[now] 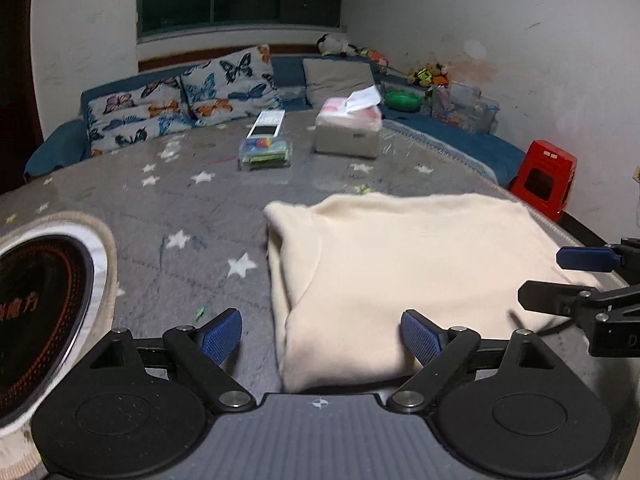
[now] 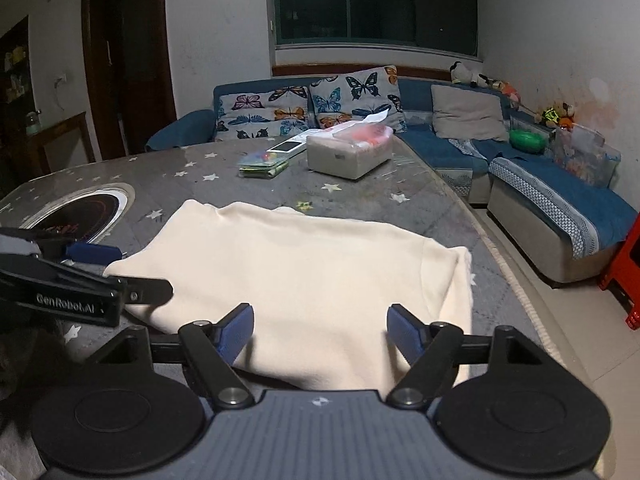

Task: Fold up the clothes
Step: 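Lay the folded sweatshirt down and open both grippers, then pat the folded sweatshirt flat with both open grippers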

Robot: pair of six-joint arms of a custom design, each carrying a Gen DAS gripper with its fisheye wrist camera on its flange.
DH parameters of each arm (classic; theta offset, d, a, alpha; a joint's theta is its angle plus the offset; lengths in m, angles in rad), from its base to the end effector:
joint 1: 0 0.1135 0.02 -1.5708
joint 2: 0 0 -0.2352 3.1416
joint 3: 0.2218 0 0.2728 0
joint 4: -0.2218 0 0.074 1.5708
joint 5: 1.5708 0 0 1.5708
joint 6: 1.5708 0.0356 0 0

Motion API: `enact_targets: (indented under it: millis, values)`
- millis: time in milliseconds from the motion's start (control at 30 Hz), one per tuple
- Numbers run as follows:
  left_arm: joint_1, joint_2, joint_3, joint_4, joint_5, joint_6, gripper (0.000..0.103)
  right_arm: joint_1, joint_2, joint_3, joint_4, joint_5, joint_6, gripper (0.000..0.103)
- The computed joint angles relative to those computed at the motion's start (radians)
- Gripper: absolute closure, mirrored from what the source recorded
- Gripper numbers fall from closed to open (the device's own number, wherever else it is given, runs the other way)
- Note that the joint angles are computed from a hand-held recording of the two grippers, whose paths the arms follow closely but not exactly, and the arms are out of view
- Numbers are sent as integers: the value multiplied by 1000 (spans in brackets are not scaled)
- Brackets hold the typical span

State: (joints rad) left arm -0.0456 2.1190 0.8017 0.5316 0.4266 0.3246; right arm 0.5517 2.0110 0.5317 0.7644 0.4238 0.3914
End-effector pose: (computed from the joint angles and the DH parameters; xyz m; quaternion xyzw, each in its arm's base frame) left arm 0.3416 -0.0303 -0.0036 0.2458 0.8727 -0.1417 0.3974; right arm 0.2501 0.1367 -0.0030 0.0158 0.8936 0.0138 0.4484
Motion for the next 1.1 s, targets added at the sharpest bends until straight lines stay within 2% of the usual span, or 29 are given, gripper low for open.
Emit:
enact_targets:
  millis: [200, 367, 600, 733, 800, 1100]
  values:
    - [27, -4, -5, -22, 19, -4, 13, 14, 44, 49, -41, 14, -3, 19]
    - [47, -12, -8, -25, 28, -25, 12, 21, 31, 54, -41, 42, 1, 3]
    - [52, -34, -7, -37, 37, -45, 12, 27, 89, 110, -87, 51, 18, 0]
    - [36, -17, 28, -37, 1, -76, 11, 27, 105, 122, -88, 52, 22, 0]
    - [34, 3, 61, -71, -10, -83, 11, 25, 118, 121, -72, 51, 21, 0]
    - [40, -4, 54, -113, -2, -67, 3, 26, 120, 144, -115, 51, 25, 0]
